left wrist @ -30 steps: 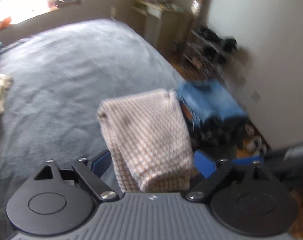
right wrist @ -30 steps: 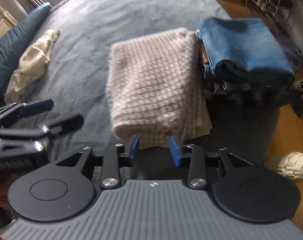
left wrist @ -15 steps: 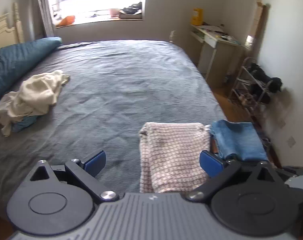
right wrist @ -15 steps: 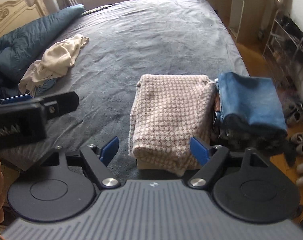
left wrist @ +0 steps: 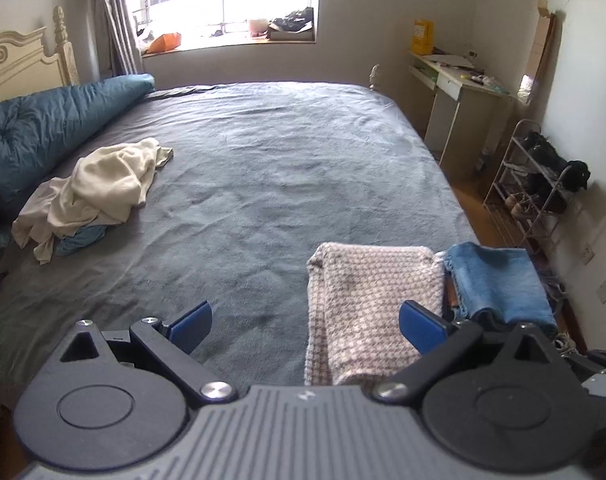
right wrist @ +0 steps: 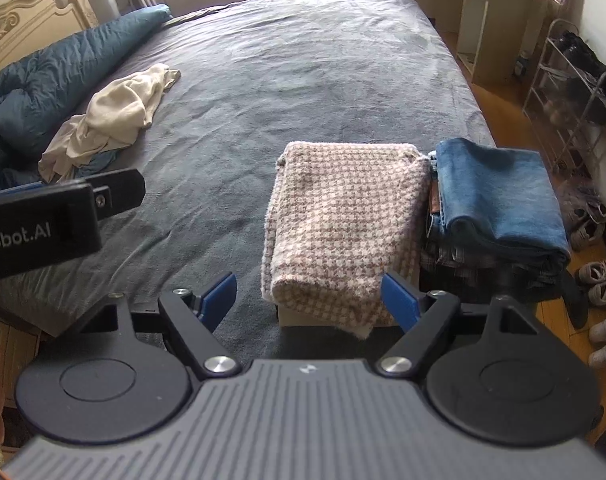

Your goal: Fold clothes

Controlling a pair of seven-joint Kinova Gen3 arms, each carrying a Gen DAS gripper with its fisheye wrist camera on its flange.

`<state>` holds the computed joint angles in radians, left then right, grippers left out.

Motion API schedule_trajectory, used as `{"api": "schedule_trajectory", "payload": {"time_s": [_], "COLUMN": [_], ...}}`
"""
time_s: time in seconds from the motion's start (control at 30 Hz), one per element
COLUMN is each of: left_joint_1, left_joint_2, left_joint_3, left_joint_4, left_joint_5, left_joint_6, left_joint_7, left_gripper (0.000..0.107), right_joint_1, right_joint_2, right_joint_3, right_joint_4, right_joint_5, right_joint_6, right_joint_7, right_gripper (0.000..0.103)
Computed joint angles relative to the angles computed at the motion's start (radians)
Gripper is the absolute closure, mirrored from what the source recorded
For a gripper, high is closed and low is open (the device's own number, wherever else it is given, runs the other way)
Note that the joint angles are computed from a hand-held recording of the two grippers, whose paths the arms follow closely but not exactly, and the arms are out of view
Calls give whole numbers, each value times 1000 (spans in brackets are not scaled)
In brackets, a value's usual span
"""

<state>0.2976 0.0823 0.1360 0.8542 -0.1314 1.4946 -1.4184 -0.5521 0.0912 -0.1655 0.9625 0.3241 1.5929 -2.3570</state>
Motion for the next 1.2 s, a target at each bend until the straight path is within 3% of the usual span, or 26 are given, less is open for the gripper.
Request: {"api": "schedule_trajectory", "payload": {"time_s": [0.23,0.53,1.2], "left_joint_1": [-7,-21,-31], "left_joint_2": [19,4,12], "left_joint_3": [-6,-15,-16], "left_joint_4": [-21,10,6], "left_joint_5": [-2,-12,-11], "left_joint_6": [93,138,117], "left_joint_7": [-30,7,-9], "left_gripper": [7,7,7], "right_joint_1": [-68,-145,-221], "right_joint_2": [24,53,101], "right_joint_3": [-14,-9,28], "right_joint_4": [-27,-64,-135], "right_joint_5": [69,134,205], "right_joint_6": [61,139,220], "right_joint_7": [-82,-129,-136], "right_gripper": [22,18,13]}}
